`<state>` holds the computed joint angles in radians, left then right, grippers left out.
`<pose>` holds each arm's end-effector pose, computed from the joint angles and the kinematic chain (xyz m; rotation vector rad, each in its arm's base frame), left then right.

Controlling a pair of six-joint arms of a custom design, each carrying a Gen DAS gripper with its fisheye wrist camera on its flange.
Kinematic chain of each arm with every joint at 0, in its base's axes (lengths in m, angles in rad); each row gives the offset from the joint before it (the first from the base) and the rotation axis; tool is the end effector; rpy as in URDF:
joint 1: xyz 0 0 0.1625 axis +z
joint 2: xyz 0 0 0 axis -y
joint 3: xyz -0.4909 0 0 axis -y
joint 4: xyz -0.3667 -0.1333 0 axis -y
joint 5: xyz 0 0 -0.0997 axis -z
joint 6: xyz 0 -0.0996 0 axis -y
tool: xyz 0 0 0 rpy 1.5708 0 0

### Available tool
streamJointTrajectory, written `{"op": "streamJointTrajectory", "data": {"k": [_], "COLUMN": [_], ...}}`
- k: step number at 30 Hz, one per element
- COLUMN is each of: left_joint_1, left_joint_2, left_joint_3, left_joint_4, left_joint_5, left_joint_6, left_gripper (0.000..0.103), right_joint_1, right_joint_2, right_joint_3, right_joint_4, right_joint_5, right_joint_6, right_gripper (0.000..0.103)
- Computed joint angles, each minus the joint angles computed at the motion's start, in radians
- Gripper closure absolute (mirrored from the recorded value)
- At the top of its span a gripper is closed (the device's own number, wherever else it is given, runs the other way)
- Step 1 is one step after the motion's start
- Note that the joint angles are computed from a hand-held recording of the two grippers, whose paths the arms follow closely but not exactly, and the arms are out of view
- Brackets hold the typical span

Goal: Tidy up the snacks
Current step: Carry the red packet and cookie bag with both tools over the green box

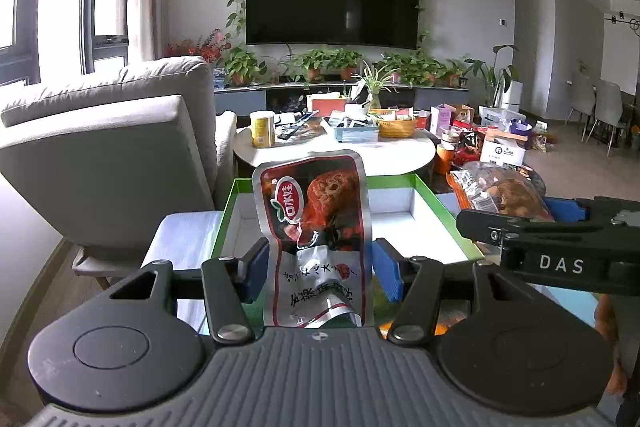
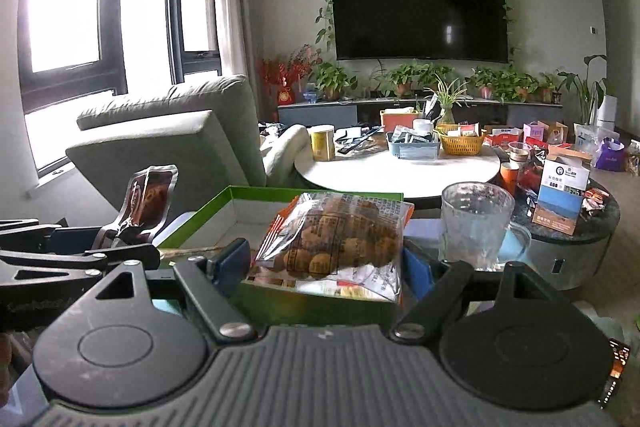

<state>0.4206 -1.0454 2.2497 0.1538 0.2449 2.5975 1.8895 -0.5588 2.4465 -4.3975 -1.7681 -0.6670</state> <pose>-0.1665 -0.3264 0.2002 0.4460 1.9953 -1.3362 0.2458 -0.3819 0.0971 1.0848 -2.2882 1.2204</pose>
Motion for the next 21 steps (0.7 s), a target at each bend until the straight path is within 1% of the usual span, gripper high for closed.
{"op": "streamJointTrajectory", "data": {"k": [2,3,6,11,15,18,21], "left_joint_1": [0.026,0.043,0.091,0.169,0.249,0.301,0.353], "left_joint_2": [-0.015,-0.026,-0.047,-0.075,-0.092,-0.083,-0.058], "left_joint_3": [-0.013,-0.020,-0.036,-0.062,-0.084,-0.104,-0.134], "left_joint_4": [-0.060,-0.102,-0.187,-0.319,-0.433,-0.480,-0.450], "left_joint_5": [0.001,0.007,0.031,0.065,0.118,0.146,0.183], "left_joint_6": [0.101,0.168,0.307,0.500,0.653,0.713,0.694], "left_gripper": [0.051,0.051,0.051,0.051,0.051,0.051,0.051], "right_joint_1": [-0.003,-0.005,-0.016,-0.027,-0.038,-0.047,-0.054], "right_joint_2": [-0.001,-0.001,0.004,0.021,0.038,0.052,0.063], "right_joint_3": [-0.013,-0.020,-0.043,-0.094,-0.126,-0.157,-0.183], "right_joint_4": [0.017,0.026,0.055,0.103,0.133,0.168,0.209], "right_joint_5": [0.008,0.011,0.022,0.022,0.025,0.013,-0.008], "right_joint_6": [0.003,0.004,0.006,0.016,-0.004,-0.017,-0.019], "right_gripper": [0.040,0.040,0.040,0.040,0.040,0.040,0.040]}}
